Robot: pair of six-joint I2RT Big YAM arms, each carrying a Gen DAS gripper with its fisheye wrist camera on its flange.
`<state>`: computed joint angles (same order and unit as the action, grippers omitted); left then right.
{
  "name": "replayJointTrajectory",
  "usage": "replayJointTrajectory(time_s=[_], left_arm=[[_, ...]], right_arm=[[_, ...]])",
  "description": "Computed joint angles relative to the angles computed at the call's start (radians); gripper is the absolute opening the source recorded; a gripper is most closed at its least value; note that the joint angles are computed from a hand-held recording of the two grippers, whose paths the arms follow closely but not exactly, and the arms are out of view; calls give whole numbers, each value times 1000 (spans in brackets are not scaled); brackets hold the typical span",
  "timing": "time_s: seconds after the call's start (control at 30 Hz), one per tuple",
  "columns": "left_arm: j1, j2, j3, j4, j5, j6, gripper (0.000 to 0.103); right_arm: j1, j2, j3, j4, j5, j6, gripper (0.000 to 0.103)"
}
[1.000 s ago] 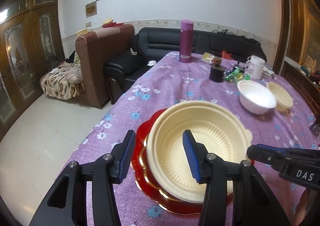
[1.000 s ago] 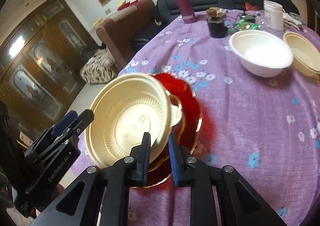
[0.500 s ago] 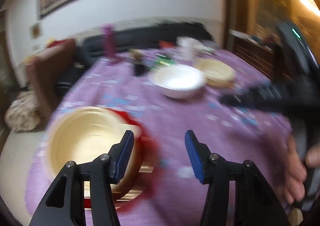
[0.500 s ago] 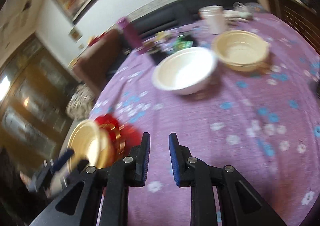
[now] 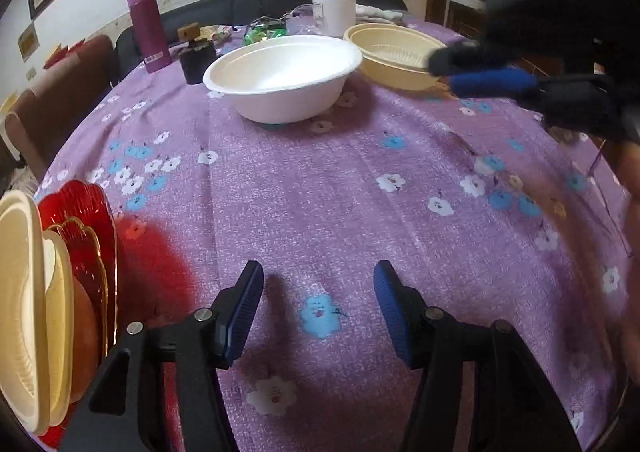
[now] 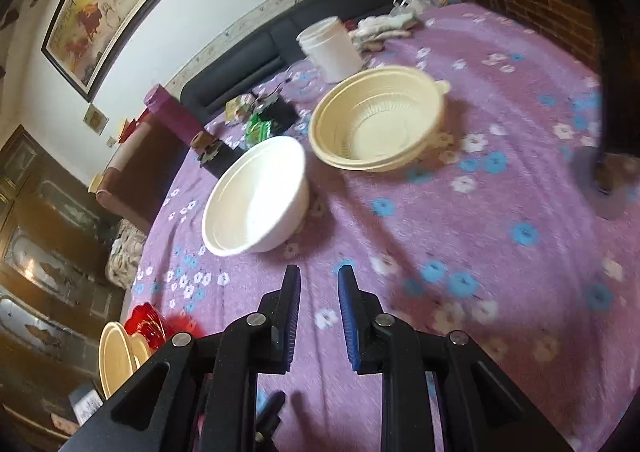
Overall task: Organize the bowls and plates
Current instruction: 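Grasp the second white paper bowl rim with the right gripper and lift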
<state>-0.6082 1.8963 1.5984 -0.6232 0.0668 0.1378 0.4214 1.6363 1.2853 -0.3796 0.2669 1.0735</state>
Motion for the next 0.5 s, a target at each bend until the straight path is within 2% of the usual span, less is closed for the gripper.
replayJointTrajectory(time_s=[0.07, 0.17, 0.3, 0.4, 0.43, 0.47, 0.5], left_arm=[[1, -5, -11, 23, -10, -16, 57], [1, -30, -52, 95, -40, -37, 59], [6, -34, -55, 113, -22, -43, 60], [13, -35, -55, 123, -2, -53, 61], [15, -37, -58, 127, 7, -55, 61], [16, -38, -59, 127, 16, -55, 61], [16, -35, -55, 121, 16, -49, 61]], right_arm=[[-24, 42, 46, 1, -45, -8, 21], [-66, 111, 124, 6, -111, -13, 24], [-97, 189, 219, -19, -155, -23, 27], [-105, 256, 301, -84, -177, -33, 27], [-105, 267, 307, -81, -182, -36, 27], [-104, 273, 309, -80, -173, -37, 19], [-99, 279, 314, -95, -146, -37, 15]])
